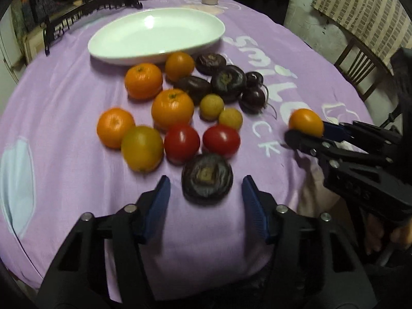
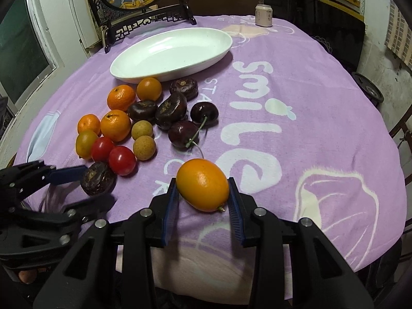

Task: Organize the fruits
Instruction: 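Grasp the oval orange with the right tool while the left tool grasps a dark purple fruit, then carry both fruits over the white plate and open both tools to release them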

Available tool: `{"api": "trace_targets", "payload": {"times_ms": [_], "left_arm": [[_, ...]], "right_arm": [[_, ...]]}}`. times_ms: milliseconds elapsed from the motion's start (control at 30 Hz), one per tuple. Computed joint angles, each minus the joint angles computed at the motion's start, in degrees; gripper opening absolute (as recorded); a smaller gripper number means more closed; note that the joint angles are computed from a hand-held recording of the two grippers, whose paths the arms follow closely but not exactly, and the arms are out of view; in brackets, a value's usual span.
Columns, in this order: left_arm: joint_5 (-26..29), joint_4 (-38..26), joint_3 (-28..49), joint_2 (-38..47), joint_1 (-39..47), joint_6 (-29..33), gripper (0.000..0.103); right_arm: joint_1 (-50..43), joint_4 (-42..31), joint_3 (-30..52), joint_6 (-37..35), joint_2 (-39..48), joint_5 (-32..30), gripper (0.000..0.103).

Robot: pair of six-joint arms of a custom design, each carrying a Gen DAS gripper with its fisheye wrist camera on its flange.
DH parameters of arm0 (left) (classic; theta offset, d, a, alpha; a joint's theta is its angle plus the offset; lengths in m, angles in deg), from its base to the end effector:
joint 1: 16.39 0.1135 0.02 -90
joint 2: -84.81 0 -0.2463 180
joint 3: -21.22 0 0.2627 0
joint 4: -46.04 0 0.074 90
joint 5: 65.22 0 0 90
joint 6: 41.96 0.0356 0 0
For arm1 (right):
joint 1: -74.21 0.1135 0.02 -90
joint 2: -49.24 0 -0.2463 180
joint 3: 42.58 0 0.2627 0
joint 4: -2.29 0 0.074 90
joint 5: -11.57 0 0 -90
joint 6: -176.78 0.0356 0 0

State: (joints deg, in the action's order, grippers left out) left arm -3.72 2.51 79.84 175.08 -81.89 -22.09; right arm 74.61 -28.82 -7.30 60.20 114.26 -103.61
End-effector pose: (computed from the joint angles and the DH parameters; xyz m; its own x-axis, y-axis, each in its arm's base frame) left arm 0.1281 -0.2402 0.1202 -0.8407 -0.1482 -0.5208 -0.1224 0.9889 -0.0838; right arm 0.1957 0.0165 0.1137 -0.6855 -0.4097 -0.6019 -0.5818 0.8053 0.1144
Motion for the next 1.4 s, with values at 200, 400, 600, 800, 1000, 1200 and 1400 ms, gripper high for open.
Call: {"api": "trace_targets", "payload": {"times_ms": [200, 400, 600, 800, 1000, 1200, 1400], "left_arm": [[0.28, 1.36, -1.81, -2.26, 1.19, 0.89, 0.039], [-3.69, -5.18, -2.24, -8.14, -0.96, -1.67, 0.039], [-6.45, -9.04, -3.01, -17.43, 4.79, 4.41, 0.039], [3.07, -0.96, 3.42, -14.57, 34.47, 28.58, 0.039], [12.06, 3.03, 20.25, 6.46, 52.79, 37.99, 0.040], [17.67, 6.96, 22.83, 12.88, 56.50, 38.87, 0.040], [14.22, 10.09, 17.85, 7.70, 55.28, 38.04, 0.077]], "right_arm": [[0.07, 0.26, 0.15, -0.03, 0.39, -0.21, 0.038], [1.44, -0.32, 1.34, 0.22, 0.94, -0.40, 0.038], [5.49, -0.28, 7.06, 2.20, 3.28, -0.24, 0.038], [13.12, -1.33, 28.95, 7.84, 20.51, -1.18, 0.038], [20.11, -7.96, 63.25, 12.56, 49.29, 4.24, 0.038], [21.89, -13.41, 77.25, 12.90, 61.99, 6.85, 0.038], [22.45, -3.78, 69.37, 13.78, 57.73, 10.09, 0.063]]}}
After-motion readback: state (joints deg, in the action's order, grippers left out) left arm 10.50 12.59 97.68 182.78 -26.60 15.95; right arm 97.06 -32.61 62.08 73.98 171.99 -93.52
